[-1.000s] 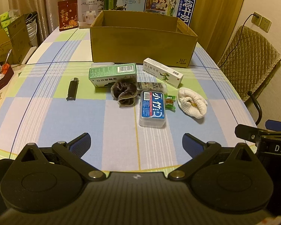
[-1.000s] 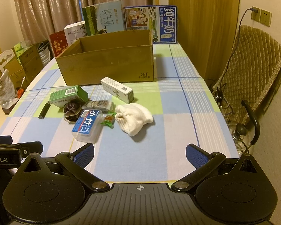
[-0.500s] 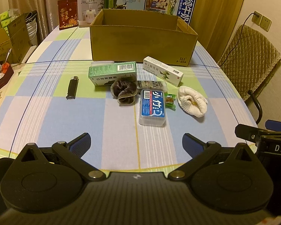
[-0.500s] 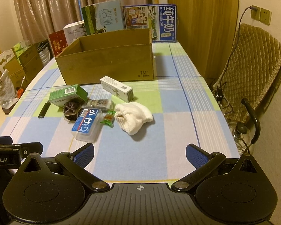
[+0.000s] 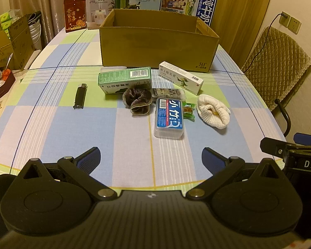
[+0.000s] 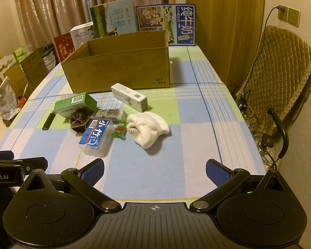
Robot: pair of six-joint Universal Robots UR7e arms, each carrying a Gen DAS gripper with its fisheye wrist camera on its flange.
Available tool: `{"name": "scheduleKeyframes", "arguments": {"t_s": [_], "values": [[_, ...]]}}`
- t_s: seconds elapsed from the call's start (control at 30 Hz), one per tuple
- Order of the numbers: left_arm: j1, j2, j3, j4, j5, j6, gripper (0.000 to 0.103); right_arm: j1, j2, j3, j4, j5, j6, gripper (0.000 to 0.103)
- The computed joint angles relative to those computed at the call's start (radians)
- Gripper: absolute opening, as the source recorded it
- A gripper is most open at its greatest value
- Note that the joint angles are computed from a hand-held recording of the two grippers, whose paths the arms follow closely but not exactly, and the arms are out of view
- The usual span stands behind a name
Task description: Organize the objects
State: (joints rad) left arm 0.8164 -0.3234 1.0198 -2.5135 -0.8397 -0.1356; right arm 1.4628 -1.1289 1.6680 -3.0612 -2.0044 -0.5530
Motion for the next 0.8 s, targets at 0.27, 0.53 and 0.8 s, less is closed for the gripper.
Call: {"name": "scheduleKeyframes", "arguments": {"t_s": [0.27, 0.53, 0.8], "values": [[0.012, 0.004, -0.016, 0.029, -0.028, -0.018, 0.102, -0.008, 0.014, -0.019, 0.016, -0.014, 0.002, 0.101], [0.033, 0.048, -0.095, 0.052, -0.039, 0.004, 0.102, -0.024, 0.062, -0.107, 0.069, -0.013, -0.016, 0.101], [0.063, 0.166, -0.298, 0.142, -0.072, 0.045, 0.102, -0.049, 0.129, -0.227, 0.174, 0.029, -0.065, 0.096]]}}
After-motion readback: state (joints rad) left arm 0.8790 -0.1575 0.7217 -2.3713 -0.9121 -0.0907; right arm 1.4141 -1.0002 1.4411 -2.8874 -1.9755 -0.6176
